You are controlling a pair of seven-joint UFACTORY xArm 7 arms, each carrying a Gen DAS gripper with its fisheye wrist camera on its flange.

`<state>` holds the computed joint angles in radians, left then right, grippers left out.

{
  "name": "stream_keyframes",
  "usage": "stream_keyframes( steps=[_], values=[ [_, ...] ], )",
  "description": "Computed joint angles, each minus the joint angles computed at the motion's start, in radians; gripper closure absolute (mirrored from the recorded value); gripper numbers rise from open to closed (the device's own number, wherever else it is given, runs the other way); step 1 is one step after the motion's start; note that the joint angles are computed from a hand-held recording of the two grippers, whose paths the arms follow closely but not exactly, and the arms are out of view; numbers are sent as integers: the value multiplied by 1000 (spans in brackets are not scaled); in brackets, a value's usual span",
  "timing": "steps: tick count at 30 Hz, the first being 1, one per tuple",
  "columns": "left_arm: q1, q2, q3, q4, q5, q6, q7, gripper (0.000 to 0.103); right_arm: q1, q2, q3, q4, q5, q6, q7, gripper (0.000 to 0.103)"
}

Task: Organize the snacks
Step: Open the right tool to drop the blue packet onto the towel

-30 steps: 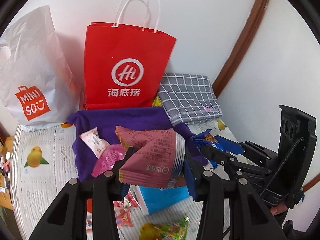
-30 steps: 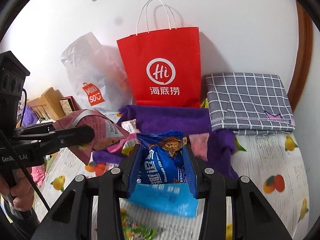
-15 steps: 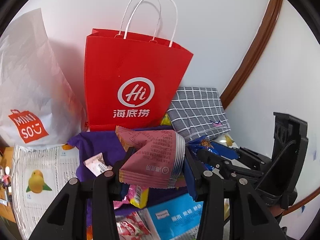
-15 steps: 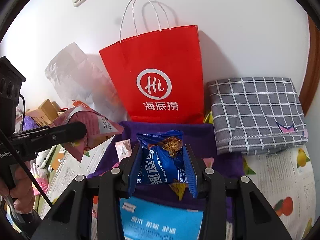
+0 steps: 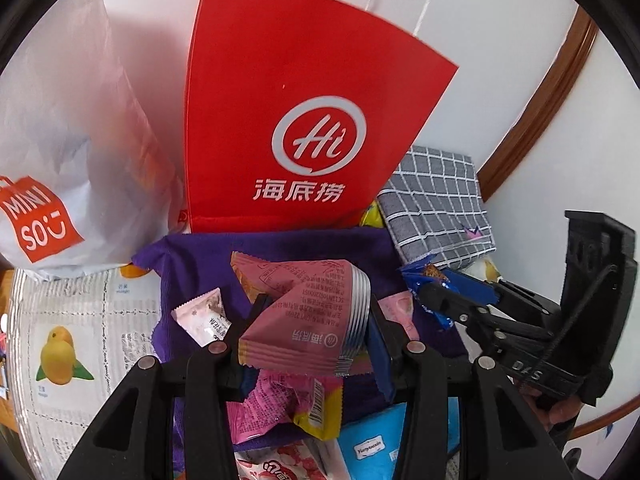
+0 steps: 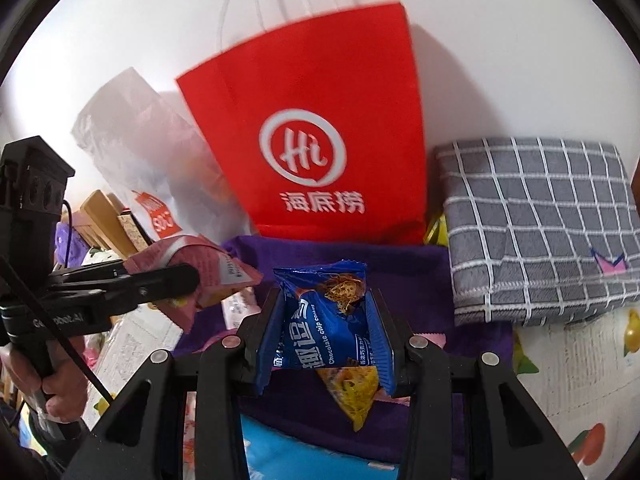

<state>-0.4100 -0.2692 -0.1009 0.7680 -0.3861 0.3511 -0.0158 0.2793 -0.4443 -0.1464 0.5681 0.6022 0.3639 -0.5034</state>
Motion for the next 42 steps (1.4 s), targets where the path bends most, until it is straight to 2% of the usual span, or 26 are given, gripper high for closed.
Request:
stream_keyframes(
  steps=[5, 10, 15, 27, 42],
  values=[
    [7, 10, -5, -3, 14, -5, -12, 60, -4, 58, -26, 19, 29, 23, -43, 62],
    [10, 21, -4, 3, 14, 4, -19, 60, -42, 95, -4, 39, 42, 51, -60, 62],
    [-8, 32, 10, 10, -37, 11, 23, 60, -68, 107, 22, 44, 31, 71, -73, 62],
    [20, 45, -7, 17, -20, 25, -4, 60, -98, 149, 69, 54, -4, 106, -54, 62],
    [29, 65, -21, 29, 24, 41, -32, 60, -114, 177, 91, 72, -35, 136, -39, 60]
  ],
)
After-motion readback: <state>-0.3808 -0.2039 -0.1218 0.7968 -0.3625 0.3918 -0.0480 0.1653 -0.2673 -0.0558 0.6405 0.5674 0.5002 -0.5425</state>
